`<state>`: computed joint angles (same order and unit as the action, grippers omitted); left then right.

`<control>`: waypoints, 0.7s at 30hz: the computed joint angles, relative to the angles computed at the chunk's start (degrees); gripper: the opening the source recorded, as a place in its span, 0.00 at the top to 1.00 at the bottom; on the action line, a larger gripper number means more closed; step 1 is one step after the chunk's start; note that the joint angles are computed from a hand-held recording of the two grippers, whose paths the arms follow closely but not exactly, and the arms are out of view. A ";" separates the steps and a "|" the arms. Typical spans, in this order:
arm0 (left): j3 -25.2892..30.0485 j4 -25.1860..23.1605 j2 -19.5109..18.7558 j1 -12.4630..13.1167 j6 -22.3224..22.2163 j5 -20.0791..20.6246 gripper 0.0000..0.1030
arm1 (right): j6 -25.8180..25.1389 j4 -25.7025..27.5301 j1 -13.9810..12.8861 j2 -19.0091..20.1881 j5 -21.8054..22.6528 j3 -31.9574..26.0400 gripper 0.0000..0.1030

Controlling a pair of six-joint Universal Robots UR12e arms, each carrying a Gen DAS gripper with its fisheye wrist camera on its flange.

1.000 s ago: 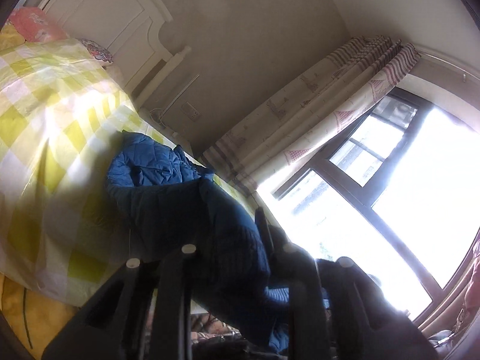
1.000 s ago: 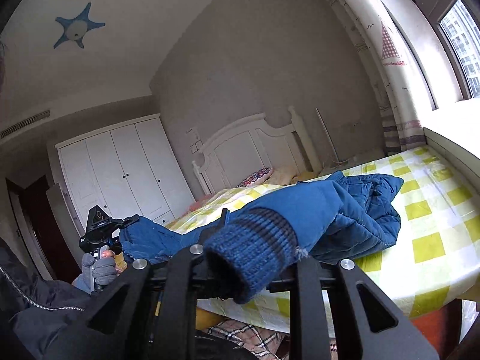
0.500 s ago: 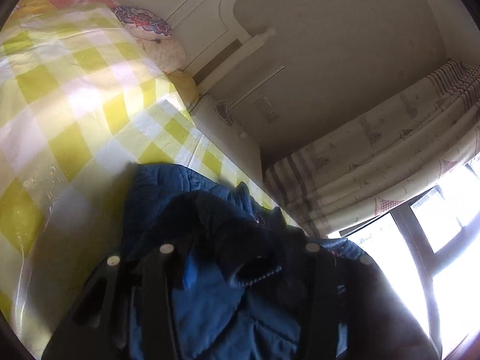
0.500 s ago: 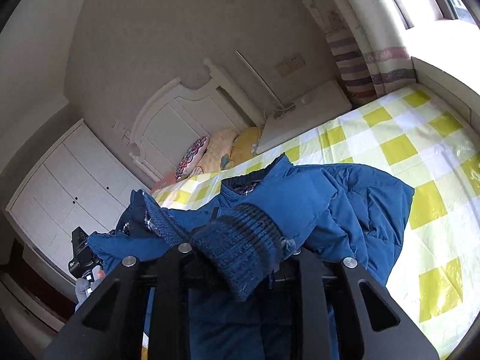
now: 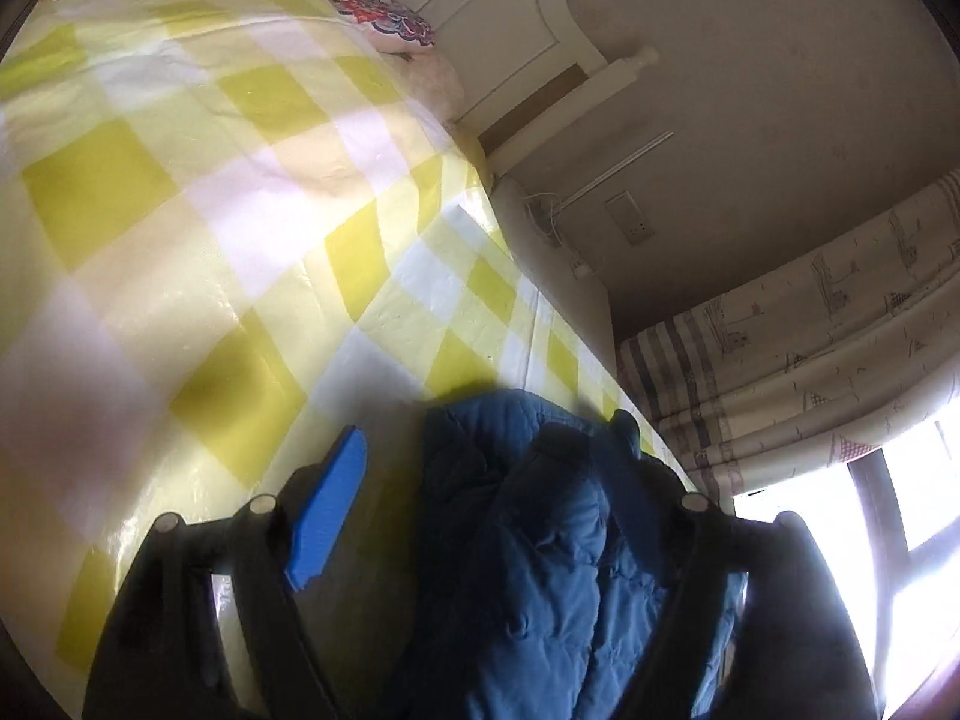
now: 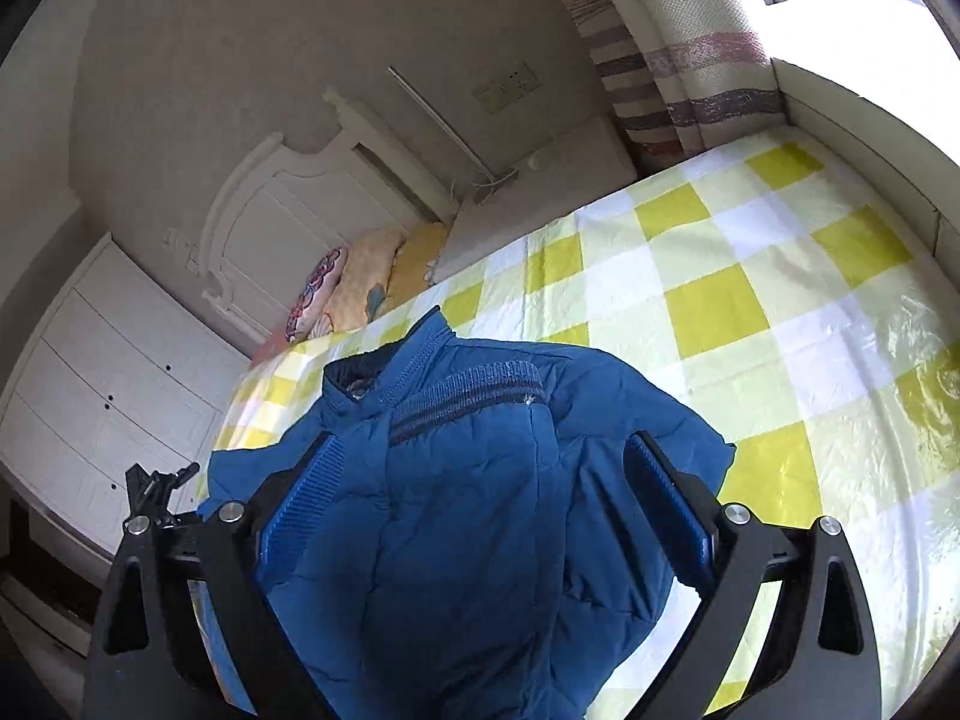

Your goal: Fold large clothes

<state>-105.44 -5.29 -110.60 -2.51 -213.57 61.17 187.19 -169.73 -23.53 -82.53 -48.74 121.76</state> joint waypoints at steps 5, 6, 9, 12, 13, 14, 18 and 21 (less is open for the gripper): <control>1.41 -9.84 0.87 -2.14 17.77 2.03 0.11 | -13.77 9.53 3.14 0.01 -7.29 -2.37 0.10; 1.42 -10.56 0.89 -2.32 19.02 1.50 0.11 | -15.31 10.48 3.74 0.11 -8.40 -2.72 0.10; 1.83 -11.55 0.60 -2.80 21.69 -0.51 0.11 | -17.59 11.25 5.27 0.61 -11.43 -3.60 0.14; 2.56 -11.96 0.21 -3.59 23.09 -0.16 0.11 | -18.23 10.09 5.66 0.78 -11.22 -3.57 0.29; 2.97 -12.58 0.02 -3.77 23.54 0.08 0.11 | -18.21 9.53 5.70 0.73 -11.22 -3.41 0.30; 3.35 -13.36 -0.15 -3.92 24.08 0.30 0.11 | -18.16 9.26 5.73 0.64 -11.29 -3.34 0.31; 4.84 -16.47 -0.72 -4.38 26.30 0.61 0.11 | -17.17 9.63 5.40 0.70 -10.36 -3.28 0.31; 5.85 -17.27 -1.11 -4.75 27.86 0.04 0.12 | -17.02 9.51 5.63 0.90 -10.70 -3.34 0.31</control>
<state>-99.59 -22.56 -111.71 -7.26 -185.71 61.22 170.18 -160.21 -17.90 -81.63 -59.44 118.42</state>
